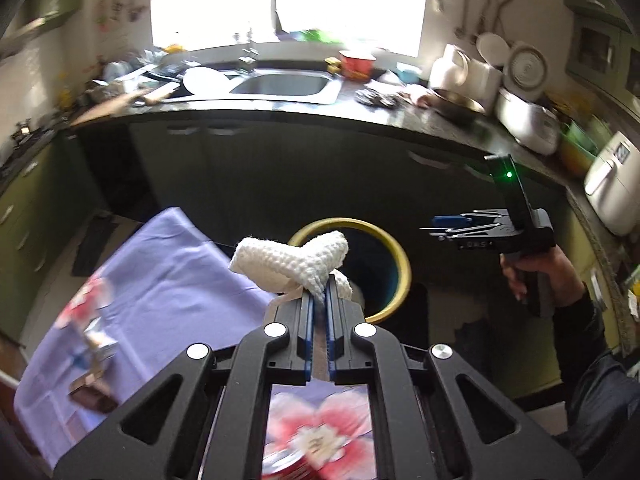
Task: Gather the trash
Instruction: 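Open the left tool to drop the cloth into the bin, then move the right tool to the clear plastic cup and grasp it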
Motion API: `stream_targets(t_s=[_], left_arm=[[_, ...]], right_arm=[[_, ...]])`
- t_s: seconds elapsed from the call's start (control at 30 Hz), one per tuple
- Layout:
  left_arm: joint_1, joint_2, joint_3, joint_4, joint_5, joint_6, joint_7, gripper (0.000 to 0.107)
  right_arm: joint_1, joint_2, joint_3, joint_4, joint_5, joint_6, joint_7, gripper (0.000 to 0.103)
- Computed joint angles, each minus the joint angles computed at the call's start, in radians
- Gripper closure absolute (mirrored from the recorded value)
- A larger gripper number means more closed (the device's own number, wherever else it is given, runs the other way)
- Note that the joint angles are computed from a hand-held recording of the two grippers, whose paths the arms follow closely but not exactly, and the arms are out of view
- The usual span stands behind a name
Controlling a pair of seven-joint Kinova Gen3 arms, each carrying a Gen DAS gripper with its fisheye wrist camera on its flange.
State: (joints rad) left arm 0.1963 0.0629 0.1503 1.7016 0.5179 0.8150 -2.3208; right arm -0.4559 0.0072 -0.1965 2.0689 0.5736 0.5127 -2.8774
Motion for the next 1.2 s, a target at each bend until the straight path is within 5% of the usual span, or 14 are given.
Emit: stream_targets(t_s=[0.17, 0.33, 0.47, 0.57, 0.7, 0.87, 1.0, 1.2], left_arm=[[0.207, 0.189, -0.016, -0.148, -0.157, 0.011, 0.203, 0.102], [0.264, 0.342, 0.064, -0.261, -0.345, 0.000, 0.399, 0.101], [0.318, 0.405, 0.045, -0.303, -0.436, -0.010, 0.515, 0.071], [0.323, 0.409, 0.042, -0.296, -0.472, -0.033, 0.551, 0.069], [0.286, 0.335, 0.045, -0.244, -0.425, -0.059, 0.502, 0.069], [0.143, 0.128, 0.045, -0.066, -0.228, -0.142, 0.330, 0.065], [0.051, -0.048, -0.028, 0.074, -0.070, -0.170, 0.176, 0.051], [-0.050, -0.255, -0.166, 0.261, -0.015, -0.207, 0.110, 0.039]], right_arm=[[0.036, -0.059, -0.004, 0.083, -0.004, -0.049, 0.001, 0.052], [0.095, -0.093, -0.022, 0.135, -0.041, -0.091, 0.029, 0.052], [0.129, -0.113, -0.036, 0.159, -0.073, -0.102, 0.058, 0.049], [0.153, -0.131, -0.064, 0.175, -0.064, -0.100, 0.037, 0.049], [0.168, -0.140, -0.089, 0.183, -0.060, -0.110, 0.023, 0.049], [0.148, -0.113, -0.109, 0.160, -0.060, -0.122, 0.042, 0.048], [0.094, -0.076, -0.106, 0.109, -0.073, -0.112, 0.102, 0.048], [0.142, 0.030, -0.281, -0.064, -0.172, -0.077, 0.323, 0.040]])
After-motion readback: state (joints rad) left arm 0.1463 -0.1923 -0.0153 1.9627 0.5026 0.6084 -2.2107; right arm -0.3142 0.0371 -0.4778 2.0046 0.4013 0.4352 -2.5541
